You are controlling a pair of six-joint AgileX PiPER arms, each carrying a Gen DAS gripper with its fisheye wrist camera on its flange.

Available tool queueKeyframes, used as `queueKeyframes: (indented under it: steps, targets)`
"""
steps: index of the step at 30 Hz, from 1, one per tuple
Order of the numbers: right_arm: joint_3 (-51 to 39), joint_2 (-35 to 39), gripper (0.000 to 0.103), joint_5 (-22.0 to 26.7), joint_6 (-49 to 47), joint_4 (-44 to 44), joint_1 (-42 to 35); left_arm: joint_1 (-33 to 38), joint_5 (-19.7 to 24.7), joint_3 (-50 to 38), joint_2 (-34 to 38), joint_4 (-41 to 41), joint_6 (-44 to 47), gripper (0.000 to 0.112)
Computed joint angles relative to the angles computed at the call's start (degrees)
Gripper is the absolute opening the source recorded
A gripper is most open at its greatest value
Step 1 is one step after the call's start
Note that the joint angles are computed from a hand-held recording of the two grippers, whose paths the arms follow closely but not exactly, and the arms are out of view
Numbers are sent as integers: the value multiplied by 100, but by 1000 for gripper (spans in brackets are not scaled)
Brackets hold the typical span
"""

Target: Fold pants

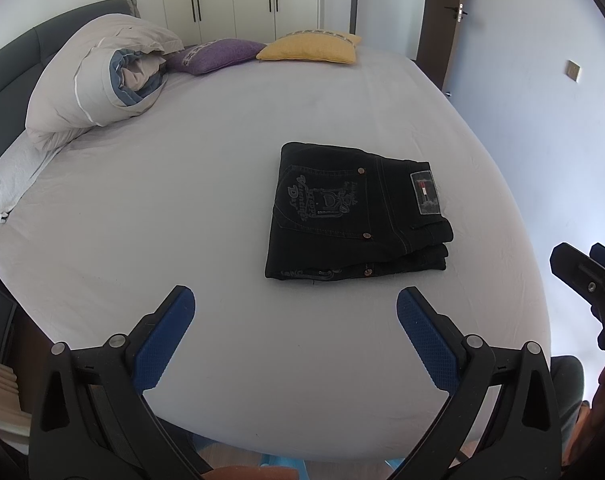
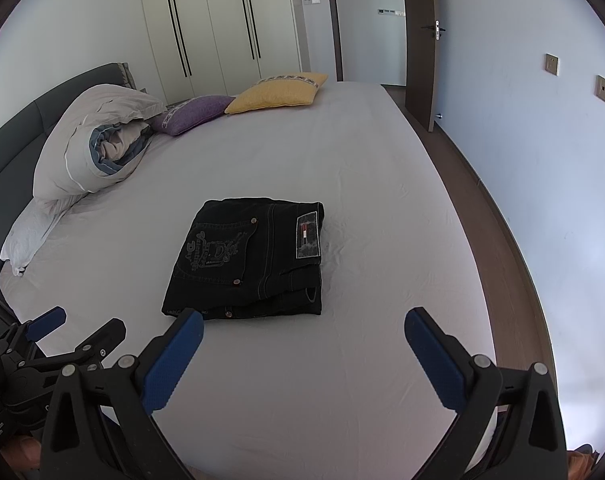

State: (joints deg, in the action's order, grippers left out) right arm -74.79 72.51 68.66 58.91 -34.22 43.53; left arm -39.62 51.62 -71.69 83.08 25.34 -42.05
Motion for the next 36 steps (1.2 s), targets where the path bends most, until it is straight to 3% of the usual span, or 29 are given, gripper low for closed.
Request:
queueKeyframes:
  steps: [36]
  targets:
    - [123,-8,103,-70,-1,31,3,54,-8,35,-6,-41,84,103]
